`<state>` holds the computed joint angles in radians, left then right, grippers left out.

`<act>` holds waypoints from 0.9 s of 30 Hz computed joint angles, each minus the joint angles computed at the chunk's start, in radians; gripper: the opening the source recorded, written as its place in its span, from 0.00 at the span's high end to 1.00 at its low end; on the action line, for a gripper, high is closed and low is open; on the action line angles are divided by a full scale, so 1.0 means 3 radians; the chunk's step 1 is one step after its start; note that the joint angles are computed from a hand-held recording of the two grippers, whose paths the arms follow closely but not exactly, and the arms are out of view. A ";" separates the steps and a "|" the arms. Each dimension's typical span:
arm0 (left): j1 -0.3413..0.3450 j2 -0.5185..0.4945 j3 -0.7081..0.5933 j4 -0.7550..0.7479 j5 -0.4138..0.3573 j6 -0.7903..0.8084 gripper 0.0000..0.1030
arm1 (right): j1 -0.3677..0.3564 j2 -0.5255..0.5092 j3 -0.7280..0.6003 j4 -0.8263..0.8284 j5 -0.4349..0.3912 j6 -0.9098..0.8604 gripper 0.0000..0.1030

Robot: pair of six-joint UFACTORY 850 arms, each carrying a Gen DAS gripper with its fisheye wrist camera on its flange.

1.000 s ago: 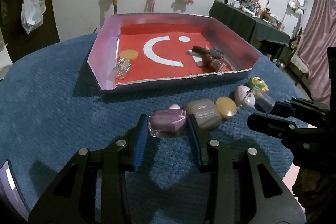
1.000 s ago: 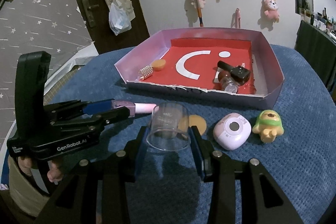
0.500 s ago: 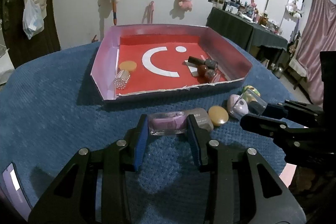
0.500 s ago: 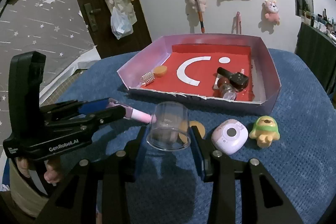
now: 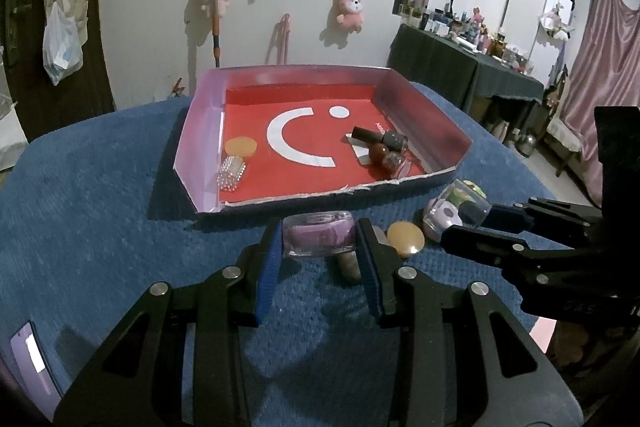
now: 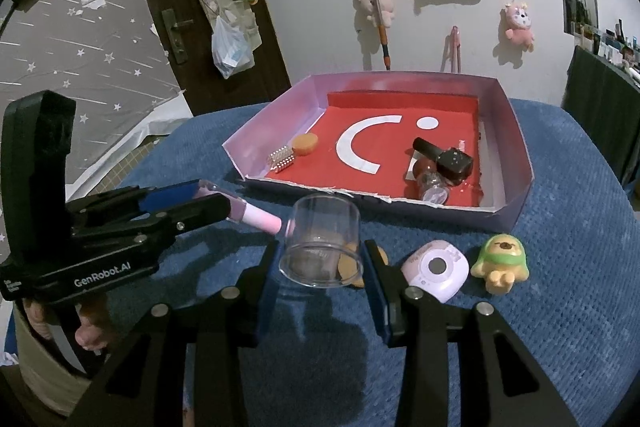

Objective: Organize rigid objects
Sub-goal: 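Carry the nail polish and glass cup into the red box with both tools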

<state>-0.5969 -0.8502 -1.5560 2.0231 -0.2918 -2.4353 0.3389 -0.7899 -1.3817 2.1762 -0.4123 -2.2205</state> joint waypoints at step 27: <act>0.0169 -0.0591 -0.1143 -0.0739 -0.0025 0.1013 0.67 | -0.0066 -0.0715 -0.1431 -0.2757 0.0335 0.2840 0.59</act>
<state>-0.5461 -1.0275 -1.8988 1.8014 -0.2994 -2.1313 0.3190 -1.0045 -1.8110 1.3492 -0.3118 -1.3684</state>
